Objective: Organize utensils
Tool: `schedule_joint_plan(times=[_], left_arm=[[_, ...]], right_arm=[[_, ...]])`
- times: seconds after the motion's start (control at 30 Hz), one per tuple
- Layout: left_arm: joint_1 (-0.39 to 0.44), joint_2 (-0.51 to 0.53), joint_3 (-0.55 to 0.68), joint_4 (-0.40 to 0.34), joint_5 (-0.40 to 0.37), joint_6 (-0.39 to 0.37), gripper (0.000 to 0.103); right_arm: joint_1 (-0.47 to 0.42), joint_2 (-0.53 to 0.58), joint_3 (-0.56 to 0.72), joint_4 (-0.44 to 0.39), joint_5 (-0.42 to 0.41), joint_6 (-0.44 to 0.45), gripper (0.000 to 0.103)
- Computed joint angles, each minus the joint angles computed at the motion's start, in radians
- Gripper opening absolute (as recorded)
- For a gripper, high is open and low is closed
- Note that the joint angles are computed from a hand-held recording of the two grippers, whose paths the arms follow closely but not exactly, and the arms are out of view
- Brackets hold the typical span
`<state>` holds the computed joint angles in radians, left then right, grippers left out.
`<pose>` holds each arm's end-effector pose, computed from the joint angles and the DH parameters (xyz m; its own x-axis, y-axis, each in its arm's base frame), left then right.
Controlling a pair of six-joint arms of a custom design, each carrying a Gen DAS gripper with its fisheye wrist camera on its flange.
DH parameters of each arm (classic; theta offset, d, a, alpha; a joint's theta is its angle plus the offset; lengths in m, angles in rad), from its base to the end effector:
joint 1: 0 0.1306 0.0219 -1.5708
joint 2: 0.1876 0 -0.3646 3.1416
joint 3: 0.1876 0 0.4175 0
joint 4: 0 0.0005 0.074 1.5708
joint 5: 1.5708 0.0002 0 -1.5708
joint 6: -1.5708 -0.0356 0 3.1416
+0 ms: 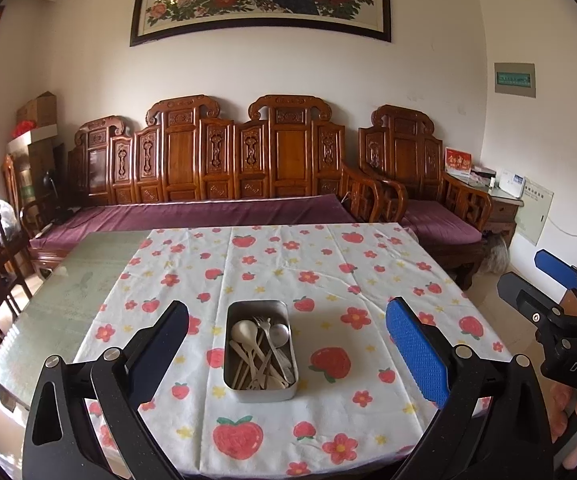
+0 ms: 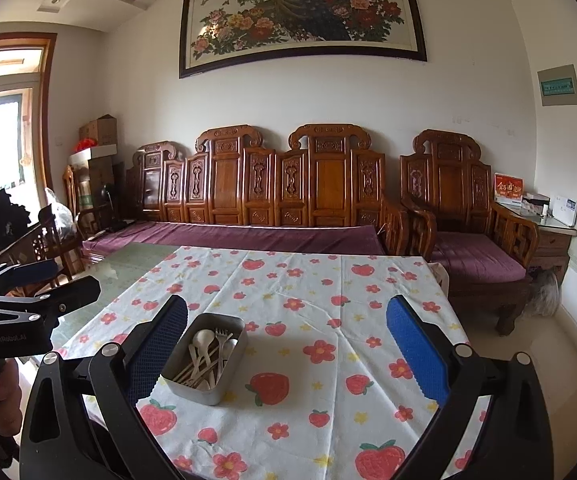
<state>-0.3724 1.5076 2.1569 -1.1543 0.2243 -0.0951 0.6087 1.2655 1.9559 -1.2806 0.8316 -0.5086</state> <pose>0.4578 -0.1878 0.6920 -0.3977 0.2548 -0.8814 0.5764 0.8168 -0.0240 0.3289 0.1966 0.7039 -0.3411 0.1622 -0.9259 0.3258 0.9443 0.0454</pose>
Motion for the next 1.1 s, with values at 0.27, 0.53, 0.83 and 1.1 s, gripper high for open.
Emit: schedule_joint_plan(times=[0.27,0.53,0.83,1.1], left_arm=[[0.006,0.001,-0.005,-0.005,0.022,0.009,0.095],[0.006,-0.009,-0.024,0.008,0.017,0.010,0.095],[0.001,-0.030,-0.058,0.032,0.003,0.003,0.095],[-0.004,-0.033,-0.061,0.037,-0.006,0.002,0.095]], right_arm=[[-0.008,-0.005,-0.015,0.005,-0.009,-0.021,0.100],[-0.010,-0.007,-0.021,0.010,-0.011,-0.021,0.100],[-0.009,-0.001,-0.019,0.004,-0.016,-0.031,0.100],[-0.014,-0.001,-0.024,0.007,-0.020,-0.031,0.100]])
